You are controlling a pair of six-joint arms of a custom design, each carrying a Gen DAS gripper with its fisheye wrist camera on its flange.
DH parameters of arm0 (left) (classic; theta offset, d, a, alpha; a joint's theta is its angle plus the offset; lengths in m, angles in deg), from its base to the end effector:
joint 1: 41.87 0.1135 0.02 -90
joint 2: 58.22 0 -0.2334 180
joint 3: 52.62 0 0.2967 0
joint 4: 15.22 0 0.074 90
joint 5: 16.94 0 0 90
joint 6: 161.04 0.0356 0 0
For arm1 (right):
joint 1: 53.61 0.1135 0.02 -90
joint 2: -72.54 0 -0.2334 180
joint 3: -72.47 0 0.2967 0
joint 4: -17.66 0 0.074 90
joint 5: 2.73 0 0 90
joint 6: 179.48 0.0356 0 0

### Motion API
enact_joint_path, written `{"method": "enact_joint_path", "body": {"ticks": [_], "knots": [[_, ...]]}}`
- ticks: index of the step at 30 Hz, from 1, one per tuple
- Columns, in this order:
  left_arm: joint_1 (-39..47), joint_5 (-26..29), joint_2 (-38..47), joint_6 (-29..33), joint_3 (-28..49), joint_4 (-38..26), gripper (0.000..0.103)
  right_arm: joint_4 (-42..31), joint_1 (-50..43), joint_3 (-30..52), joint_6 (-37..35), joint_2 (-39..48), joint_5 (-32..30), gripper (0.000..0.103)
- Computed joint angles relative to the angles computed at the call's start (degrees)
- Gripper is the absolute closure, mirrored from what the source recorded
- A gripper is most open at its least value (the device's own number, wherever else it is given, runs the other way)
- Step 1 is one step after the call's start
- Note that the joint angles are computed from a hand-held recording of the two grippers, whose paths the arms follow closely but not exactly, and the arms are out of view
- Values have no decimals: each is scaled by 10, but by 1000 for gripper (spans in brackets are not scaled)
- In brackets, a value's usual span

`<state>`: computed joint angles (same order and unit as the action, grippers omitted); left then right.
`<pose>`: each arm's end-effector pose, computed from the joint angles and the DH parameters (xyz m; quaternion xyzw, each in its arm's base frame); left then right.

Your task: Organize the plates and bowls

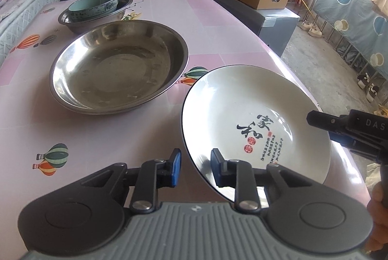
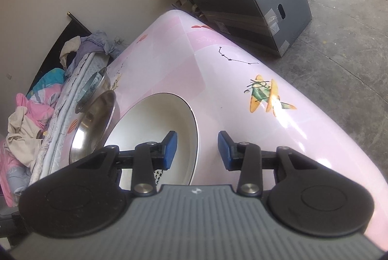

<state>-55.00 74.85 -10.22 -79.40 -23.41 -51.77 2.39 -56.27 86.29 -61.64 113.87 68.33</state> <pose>0.2014 -0.0481 0.1012 0.0444 0.9535 -0.0702 0.2898 0.1873 0.0029 0.0575 0.1742 0.8893 0.2332 0.3527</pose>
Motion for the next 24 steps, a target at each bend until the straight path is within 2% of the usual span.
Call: {"method": "enact_joint_path", "body": {"ticks": [5, 9, 16, 24], "knots": [[1, -1, 25, -2, 8, 22, 82, 61, 13, 25, 8, 86, 2, 79], [3, -3, 44, -6, 14, 36, 83, 94, 21, 39, 12, 133, 3, 89], [-2, -8, 27, -1, 8, 28, 82, 91, 34, 45, 3, 140, 21, 92], [49, 40, -21, 37, -7, -18, 82, 50, 38, 39, 5, 105, 17, 92]]}}
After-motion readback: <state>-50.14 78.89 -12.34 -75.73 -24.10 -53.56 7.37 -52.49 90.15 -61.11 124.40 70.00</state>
